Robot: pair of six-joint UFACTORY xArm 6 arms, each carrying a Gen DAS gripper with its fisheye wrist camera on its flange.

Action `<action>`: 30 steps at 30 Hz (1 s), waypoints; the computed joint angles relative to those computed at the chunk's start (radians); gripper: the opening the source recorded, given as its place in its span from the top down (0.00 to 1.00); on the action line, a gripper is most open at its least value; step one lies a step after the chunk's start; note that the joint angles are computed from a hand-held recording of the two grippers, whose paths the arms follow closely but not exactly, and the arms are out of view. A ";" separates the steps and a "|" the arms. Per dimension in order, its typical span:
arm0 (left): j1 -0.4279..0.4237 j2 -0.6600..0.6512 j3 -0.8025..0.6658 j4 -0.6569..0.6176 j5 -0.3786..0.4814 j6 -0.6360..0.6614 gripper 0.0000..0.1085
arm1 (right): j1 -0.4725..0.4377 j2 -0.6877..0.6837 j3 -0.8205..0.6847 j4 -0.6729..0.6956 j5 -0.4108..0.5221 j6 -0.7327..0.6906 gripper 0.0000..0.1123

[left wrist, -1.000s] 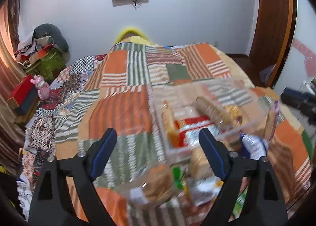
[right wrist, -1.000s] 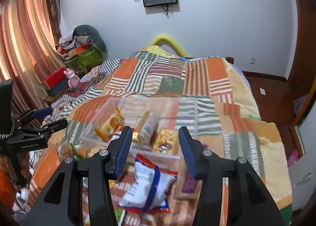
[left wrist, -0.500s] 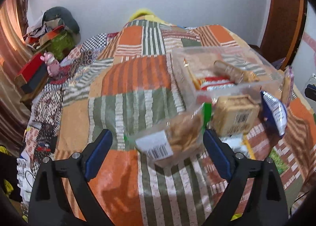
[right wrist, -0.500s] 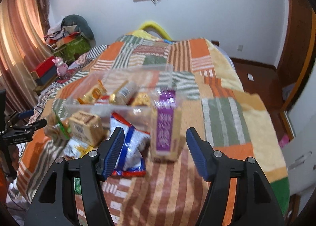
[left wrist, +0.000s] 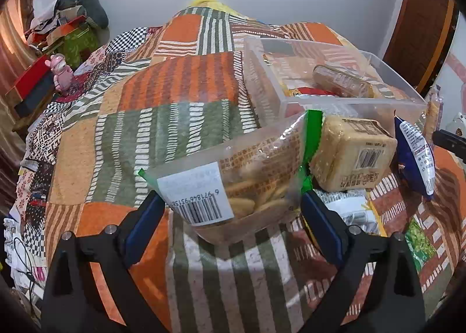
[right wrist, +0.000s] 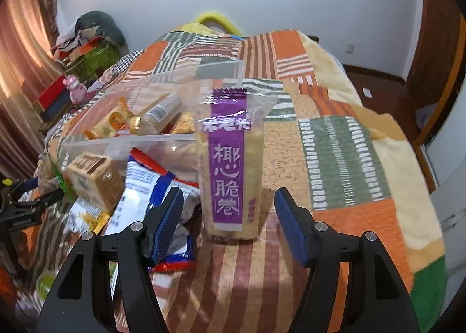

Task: Organize snacks
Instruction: 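Grasp the cookie bag with the left gripper while the right grasps the purple coconut roll pack, then place the cookie bag and purple coconut roll pack into the clear box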

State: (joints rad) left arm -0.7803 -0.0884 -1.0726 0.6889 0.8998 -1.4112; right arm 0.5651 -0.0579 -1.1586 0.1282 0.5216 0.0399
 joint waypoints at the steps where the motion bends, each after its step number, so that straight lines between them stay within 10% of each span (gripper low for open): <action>1: 0.002 0.003 -0.002 0.001 -0.003 0.002 0.11 | 0.000 0.010 -0.008 0.017 0.010 -0.008 0.45; 10: 0.000 0.016 0.000 0.036 -0.033 -0.014 0.10 | 0.007 0.052 -0.035 0.046 0.041 -0.033 0.61; 30: -0.069 -0.048 -0.013 0.105 0.037 -0.039 0.55 | 0.001 -0.042 0.021 0.080 -0.018 -0.065 0.62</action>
State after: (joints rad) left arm -0.8492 -0.1364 -1.0860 0.7940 0.9372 -1.4505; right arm 0.5661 -0.1000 -1.1377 0.2086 0.5038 -0.0252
